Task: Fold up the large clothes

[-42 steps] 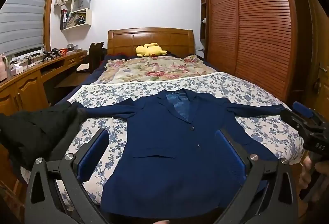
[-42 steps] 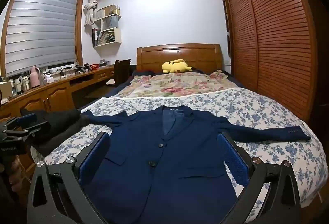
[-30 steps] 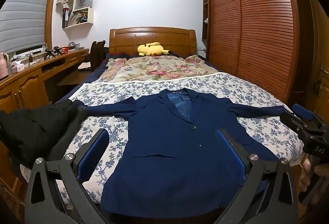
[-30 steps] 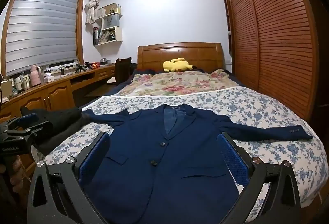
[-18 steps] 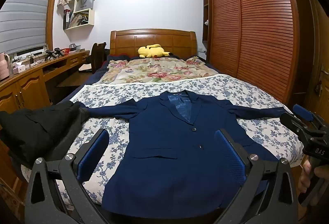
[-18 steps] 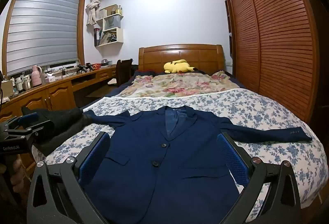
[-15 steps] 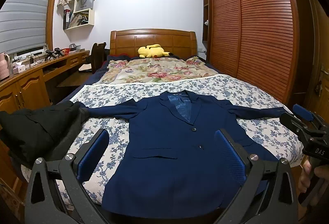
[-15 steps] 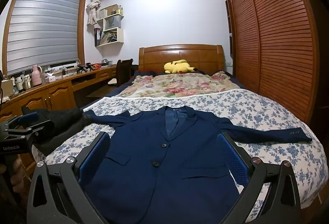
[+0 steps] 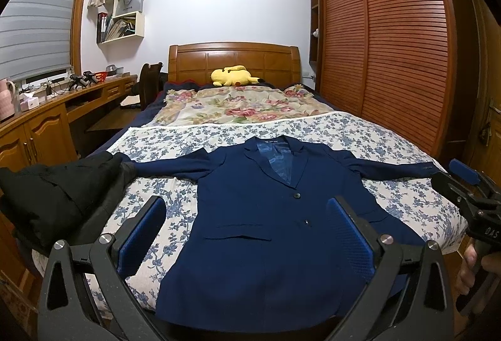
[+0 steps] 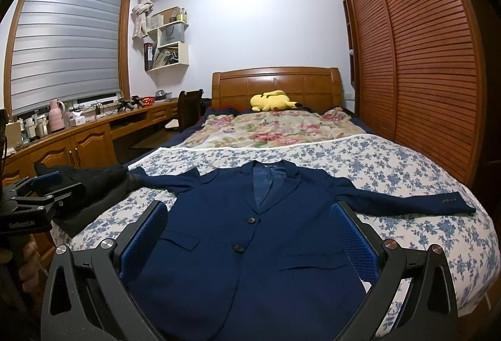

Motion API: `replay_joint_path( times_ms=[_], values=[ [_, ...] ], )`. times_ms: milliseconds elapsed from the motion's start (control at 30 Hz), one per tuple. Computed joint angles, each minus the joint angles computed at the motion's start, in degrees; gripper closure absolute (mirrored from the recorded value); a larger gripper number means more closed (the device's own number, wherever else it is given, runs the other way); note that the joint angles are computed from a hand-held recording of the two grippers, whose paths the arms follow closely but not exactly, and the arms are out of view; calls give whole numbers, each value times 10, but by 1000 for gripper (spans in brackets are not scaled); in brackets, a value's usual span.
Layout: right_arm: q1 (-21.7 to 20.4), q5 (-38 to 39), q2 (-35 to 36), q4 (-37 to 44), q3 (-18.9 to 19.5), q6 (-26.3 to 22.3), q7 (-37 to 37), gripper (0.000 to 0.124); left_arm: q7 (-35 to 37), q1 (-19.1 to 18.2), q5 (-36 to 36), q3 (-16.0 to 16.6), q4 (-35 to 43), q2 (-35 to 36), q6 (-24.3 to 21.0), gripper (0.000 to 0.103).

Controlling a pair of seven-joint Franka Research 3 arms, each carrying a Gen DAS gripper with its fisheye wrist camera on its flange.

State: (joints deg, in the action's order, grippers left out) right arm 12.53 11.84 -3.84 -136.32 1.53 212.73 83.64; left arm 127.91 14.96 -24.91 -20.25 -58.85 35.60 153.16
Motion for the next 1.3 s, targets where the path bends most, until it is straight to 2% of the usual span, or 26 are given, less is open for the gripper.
replay_joint_path(
  times_ms=[1300],
  values=[
    [-2, -16, -4, -7, -2, 10, 16, 21, 3, -3, 6, -1, 10, 4, -3, 0]
  ],
)
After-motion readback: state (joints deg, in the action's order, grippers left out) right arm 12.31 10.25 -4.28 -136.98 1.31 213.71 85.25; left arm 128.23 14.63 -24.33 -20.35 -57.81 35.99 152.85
